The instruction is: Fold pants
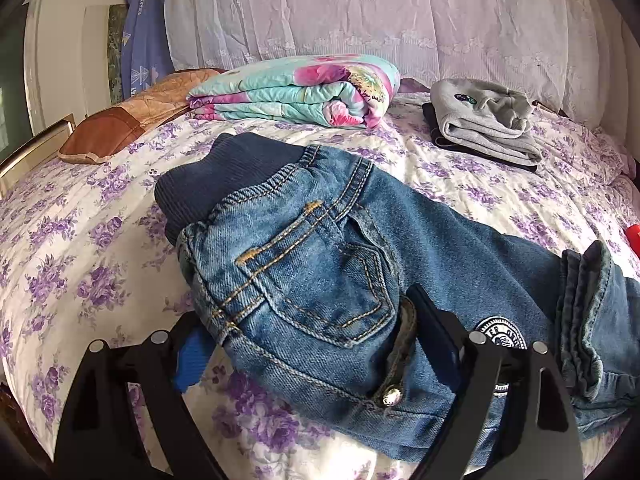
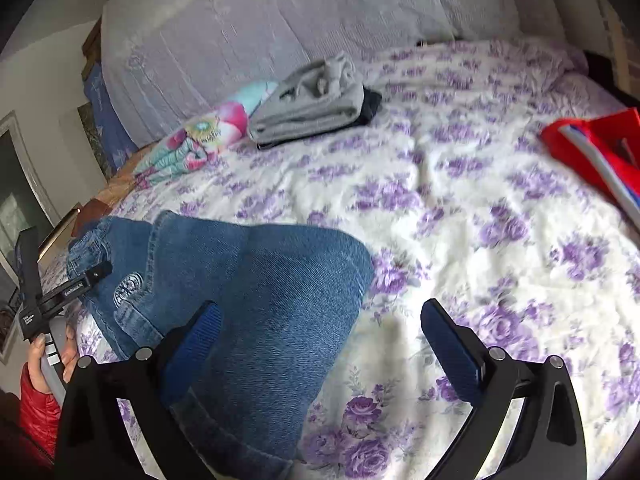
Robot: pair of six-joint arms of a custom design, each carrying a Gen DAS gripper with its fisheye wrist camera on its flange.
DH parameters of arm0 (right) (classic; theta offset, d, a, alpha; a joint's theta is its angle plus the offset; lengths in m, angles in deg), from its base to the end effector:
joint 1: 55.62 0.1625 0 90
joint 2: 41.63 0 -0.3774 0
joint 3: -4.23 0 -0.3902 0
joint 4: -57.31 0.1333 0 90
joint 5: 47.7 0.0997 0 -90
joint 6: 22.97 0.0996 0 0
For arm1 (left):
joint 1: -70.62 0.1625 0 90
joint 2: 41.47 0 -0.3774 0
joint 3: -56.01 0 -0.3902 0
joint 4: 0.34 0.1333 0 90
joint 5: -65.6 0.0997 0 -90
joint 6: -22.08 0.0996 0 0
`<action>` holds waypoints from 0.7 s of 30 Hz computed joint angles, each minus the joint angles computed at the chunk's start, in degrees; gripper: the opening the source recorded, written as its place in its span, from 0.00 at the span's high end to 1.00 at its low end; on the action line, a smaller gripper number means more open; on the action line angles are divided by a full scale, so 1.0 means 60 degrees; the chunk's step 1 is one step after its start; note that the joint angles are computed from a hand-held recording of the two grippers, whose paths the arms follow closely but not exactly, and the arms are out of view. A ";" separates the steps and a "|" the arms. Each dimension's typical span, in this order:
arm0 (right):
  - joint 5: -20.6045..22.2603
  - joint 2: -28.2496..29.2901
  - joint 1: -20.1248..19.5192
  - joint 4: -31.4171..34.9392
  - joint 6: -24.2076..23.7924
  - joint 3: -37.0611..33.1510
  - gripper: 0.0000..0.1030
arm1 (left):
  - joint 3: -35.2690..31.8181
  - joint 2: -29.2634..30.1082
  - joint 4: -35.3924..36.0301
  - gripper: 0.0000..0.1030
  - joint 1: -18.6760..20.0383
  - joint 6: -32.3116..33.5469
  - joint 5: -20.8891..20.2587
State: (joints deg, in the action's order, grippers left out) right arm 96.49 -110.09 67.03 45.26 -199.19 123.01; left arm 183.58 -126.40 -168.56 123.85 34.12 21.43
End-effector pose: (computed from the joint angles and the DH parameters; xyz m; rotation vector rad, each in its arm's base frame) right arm 0.2448 -0.2846 0.0989 0.0196 -2.2265 1.3409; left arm -0.1005 -0.4765 0.2757 0.6737 2.2484 -0.9395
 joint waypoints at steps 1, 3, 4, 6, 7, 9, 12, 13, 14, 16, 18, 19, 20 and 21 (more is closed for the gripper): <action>0.0104 0.0085 -0.0013 0.0075 0.0078 -0.0076 0.03 | 0.0016 -0.0017 -0.0057 0.19 0.0006 0.0031 -0.0034; -0.0072 0.0522 -0.0453 0.1424 0.1104 -0.0648 0.03 | 0.0060 -0.0048 -0.0132 0.20 -0.0008 0.0062 -0.0054; -0.0662 0.0510 -0.0800 0.2034 0.1514 -0.0757 0.03 | 0.0073 -0.0065 -0.0142 0.20 -0.0015 0.0062 -0.0062; -0.1283 0.0171 -0.1023 0.2055 0.1695 -0.0488 0.03 | 0.0089 -0.0116 -0.0162 0.22 -0.0002 0.0060 -0.0150; -0.1286 0.0116 -0.1013 0.1939 0.1630 -0.0413 0.03 | 0.0104 -0.0160 -0.0176 0.23 0.0004 0.0061 -0.0218; -0.1052 0.0270 -0.0888 0.1917 0.1580 -0.0504 0.03 | 0.0143 -0.0236 -0.0217 0.26 -0.0005 0.0068 -0.0314; -0.1059 0.0240 -0.0893 0.1814 0.1518 -0.0454 0.03 | 0.0247 -0.0285 -0.0418 0.31 -0.0085 0.0220 -0.0282; -0.1054 0.0198 -0.0865 0.1697 0.1476 -0.0395 0.03 | 0.0311 -0.0343 -0.0469 0.32 -0.0130 0.0255 -0.0273; -0.1032 0.0135 -0.0836 0.1554 0.1406 -0.0327 0.03 | 0.0351 -0.0402 -0.0483 0.35 -0.0162 0.0241 -0.0311; -0.1020 -0.0031 -0.0794 0.1286 0.1318 -0.0148 0.03 | 0.0440 -0.0518 -0.0487 0.39 -0.0246 0.0147 -0.0332; -0.1094 -0.0209 -0.0802 0.1092 0.1322 0.0020 0.03 | 0.0535 -0.0578 -0.0562 0.43 -0.0353 0.0128 -0.0258; -0.1153 -0.0291 -0.0827 0.1019 0.1343 0.0094 0.03 | 0.0572 -0.0595 -0.0585 0.44 -0.0408 0.0108 -0.0204; -0.1231 -0.0371 -0.0867 0.0963 0.1371 0.0162 0.03 | 0.0601 -0.0602 -0.0601 0.44 -0.0467 0.0097 -0.0134; -0.1299 -0.0449 -0.0904 0.0913 0.1404 0.0235 0.03 | 0.0609 -0.0578 -0.0617 0.45 -0.0512 0.0096 -0.0057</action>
